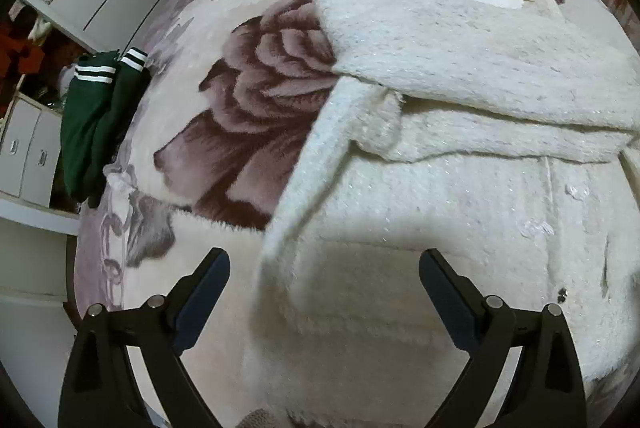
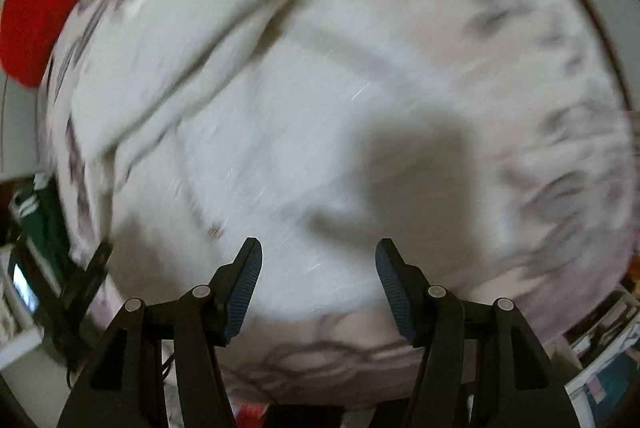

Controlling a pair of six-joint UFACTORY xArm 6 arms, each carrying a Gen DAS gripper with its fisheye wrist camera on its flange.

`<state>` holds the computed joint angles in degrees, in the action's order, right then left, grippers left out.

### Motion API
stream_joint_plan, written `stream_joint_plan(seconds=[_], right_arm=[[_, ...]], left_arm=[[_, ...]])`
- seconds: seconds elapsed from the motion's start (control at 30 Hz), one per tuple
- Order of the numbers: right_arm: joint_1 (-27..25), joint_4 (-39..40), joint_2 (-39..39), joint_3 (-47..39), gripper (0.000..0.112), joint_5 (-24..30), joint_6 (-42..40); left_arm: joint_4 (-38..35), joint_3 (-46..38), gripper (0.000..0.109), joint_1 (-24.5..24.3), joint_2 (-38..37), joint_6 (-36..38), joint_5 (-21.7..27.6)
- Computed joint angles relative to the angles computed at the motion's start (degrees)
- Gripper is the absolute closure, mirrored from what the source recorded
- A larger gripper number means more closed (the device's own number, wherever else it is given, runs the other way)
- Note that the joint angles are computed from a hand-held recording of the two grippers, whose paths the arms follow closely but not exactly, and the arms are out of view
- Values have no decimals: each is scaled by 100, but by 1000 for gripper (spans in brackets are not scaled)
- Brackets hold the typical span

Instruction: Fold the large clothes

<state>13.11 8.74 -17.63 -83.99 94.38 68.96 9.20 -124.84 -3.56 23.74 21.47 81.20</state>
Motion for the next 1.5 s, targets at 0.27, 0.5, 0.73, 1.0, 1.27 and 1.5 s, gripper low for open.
stream_joint_plan(seconds=[0.27,0.5,0.73,1.0,1.27,1.5], right_arm=[[-1650,394,793,486,57,-1225,-3441],[-3235,29,625,1444,112,-1312,-4284],[-4755,3030,701,1116,57,-901,-5758],[-4641,4359,2618,-59,53,-985,-5307],[-3556,2229,3372,-1549,104,-1473,-5270],[-3775,2421,3832,-2427,95,-612,-5557]], left_arm=[[998,1743,11,-644,-1059,-1311,-665],[1575,2230,11,-1308,-1417,-2753,-322],[2057,2568,11,-1714,-1526,-3674,-302],[1501,2516,6,-1502,-800,-3886,-476],[1570,2996,6,-1420,-1039,-4017,-1059],[1617,2139,6,-1560,-736,-3943,-177]])
